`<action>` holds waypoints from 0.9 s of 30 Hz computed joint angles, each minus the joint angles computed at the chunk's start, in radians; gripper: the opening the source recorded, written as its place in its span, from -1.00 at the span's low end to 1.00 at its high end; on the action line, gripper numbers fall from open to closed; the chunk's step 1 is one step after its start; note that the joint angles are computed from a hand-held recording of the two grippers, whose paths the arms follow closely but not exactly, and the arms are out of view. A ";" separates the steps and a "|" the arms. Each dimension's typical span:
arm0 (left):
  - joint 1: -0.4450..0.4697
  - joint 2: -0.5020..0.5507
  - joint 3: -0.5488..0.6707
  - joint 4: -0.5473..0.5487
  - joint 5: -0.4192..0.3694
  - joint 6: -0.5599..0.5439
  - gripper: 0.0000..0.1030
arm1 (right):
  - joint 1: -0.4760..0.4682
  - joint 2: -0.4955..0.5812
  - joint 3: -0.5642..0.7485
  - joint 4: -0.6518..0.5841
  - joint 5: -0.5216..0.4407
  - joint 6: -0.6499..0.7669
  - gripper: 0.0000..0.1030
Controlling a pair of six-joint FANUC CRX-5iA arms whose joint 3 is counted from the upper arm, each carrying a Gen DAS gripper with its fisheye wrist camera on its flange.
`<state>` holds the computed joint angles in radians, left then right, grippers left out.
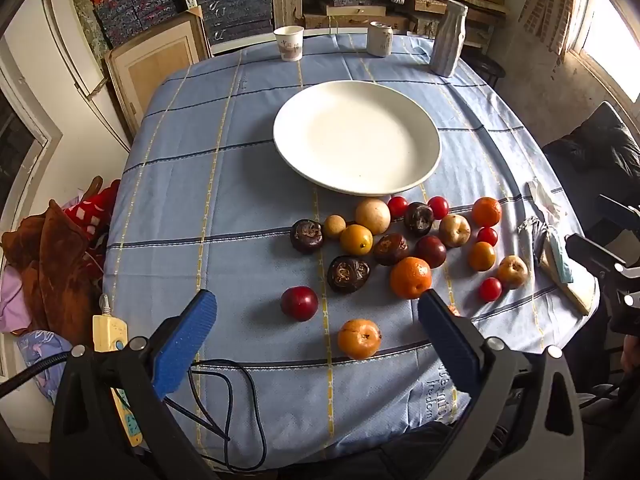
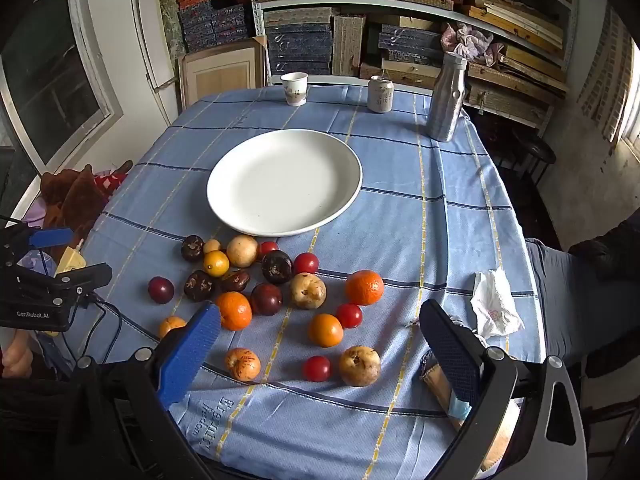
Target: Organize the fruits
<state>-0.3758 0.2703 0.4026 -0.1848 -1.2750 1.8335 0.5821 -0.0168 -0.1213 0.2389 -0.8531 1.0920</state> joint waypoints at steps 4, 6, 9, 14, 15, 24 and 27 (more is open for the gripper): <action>0.005 -0.002 -0.005 0.014 0.005 -0.004 0.92 | -0.001 0.002 0.001 0.001 -0.001 0.000 0.93; 0.005 -0.001 -0.004 0.014 0.003 -0.004 0.92 | -0.001 0.003 0.001 0.001 -0.001 0.000 0.93; 0.005 0.000 -0.002 0.015 -0.001 -0.006 0.92 | -0.002 0.004 0.003 -0.001 -0.001 0.003 0.93; 0.005 0.001 -0.002 0.015 -0.004 -0.006 0.92 | -0.004 0.006 0.005 -0.004 -0.001 0.005 0.93; 0.006 0.002 0.001 0.016 -0.006 -0.007 0.92 | -0.005 0.006 0.005 -0.005 -0.001 0.007 0.93; 0.004 -0.002 -0.012 0.016 -0.004 -0.003 0.92 | -0.007 0.012 0.012 -0.010 -0.003 0.011 0.93; 0.005 -0.006 -0.030 0.016 0.008 -0.002 0.92 | -0.008 0.014 0.015 -0.012 -0.005 0.012 0.93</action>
